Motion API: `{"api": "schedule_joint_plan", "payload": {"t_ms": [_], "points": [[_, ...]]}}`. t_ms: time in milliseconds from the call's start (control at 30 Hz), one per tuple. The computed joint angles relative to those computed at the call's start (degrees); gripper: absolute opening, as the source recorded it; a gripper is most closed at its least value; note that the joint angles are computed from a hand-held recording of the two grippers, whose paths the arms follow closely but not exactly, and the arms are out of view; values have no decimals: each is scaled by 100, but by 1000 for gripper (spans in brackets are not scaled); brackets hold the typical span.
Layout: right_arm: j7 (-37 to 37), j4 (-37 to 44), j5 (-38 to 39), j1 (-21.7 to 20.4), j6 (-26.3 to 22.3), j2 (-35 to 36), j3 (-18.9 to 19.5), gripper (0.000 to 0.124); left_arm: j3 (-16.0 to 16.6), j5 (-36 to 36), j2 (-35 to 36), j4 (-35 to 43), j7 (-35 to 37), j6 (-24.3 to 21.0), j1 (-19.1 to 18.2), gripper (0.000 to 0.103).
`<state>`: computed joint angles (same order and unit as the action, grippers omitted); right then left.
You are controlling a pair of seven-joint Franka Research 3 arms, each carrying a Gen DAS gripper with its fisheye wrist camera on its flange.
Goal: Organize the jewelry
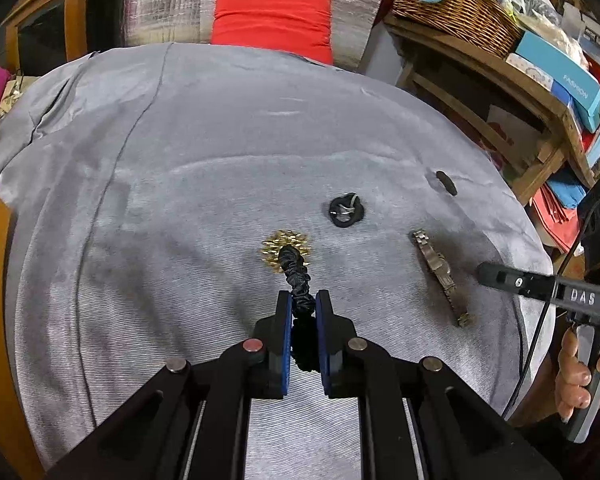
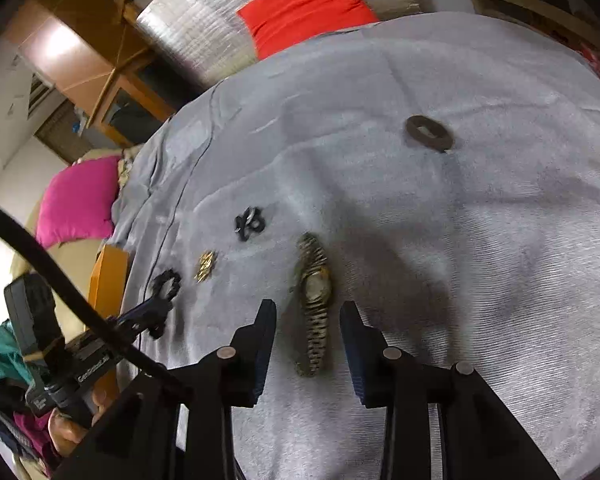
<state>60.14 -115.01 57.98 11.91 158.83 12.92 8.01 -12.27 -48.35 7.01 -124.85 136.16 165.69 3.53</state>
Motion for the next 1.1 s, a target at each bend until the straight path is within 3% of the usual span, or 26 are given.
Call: {"api": "schedule_joint_plan", "payload": {"t_ms": [100, 167, 267, 333, 400, 467, 500, 567, 600, 667, 767, 833, 900, 1100], "points": [[225, -3, -456, 149, 50, 17, -36, 44, 0, 84, 3, -26, -87, 61, -27, 12], [442, -28, -864, 272, 187, 33, -65, 60, -3, 89, 4, -26, -97, 65, -9, 12], [845, -92, -1616, 470, 400, 69, -148, 62, -2, 80, -13, -49, -111, 106, 15, 12], [1572, -118, -2521, 737, 538, 150, -396, 62, 0, 24, -35, -59, -71, 83, 38, 12], [2335, -119, -3448, 1005, 596, 238, -686, 52, 6, -19, -58, -78, -27, 90, 40, 12], [3195, -178, -4551, 1392, 765, 255, -1127, 15, 12, -117, -87, -92, 67, 84, 49, 12], [3325, -158, -4730, 1396, 716, 261, -1155, 14, 28, -135, -96, -96, 86, 87, 44, 12], [3216, -167, -4468, 1063, 728, 241, -831, 14, 62, -135, -107, -109, 79, 120, 30, 12], [2875, -169, -3997, 719, 720, 214, -471, 14, 75, -156, -112, -106, 76, 113, 35, 12], [1782, -151, -2543, -27, 706, 153, 329, 14, 90, -279, -138, -105, 131, 102, 54, 12], [92, -33, -357, -701, 460, 65, 1016, 9, 107, -447, -188, -132, 243, 154, 39, 12], [-718, 87, 832, -948, 29, 39, 1178, 8, 135, -519, -216, -149, 294, 142, 22, 12], [-1036, 130, 1440, -978, -284, 18, 1143, 7, 168, -518, -230, -180, 282, 158, -7, 12], [-979, 213, 1713, -649, -553, 79, 753, 6, 238, -486, -265, -242, 206, 164, -26, 12]]}}
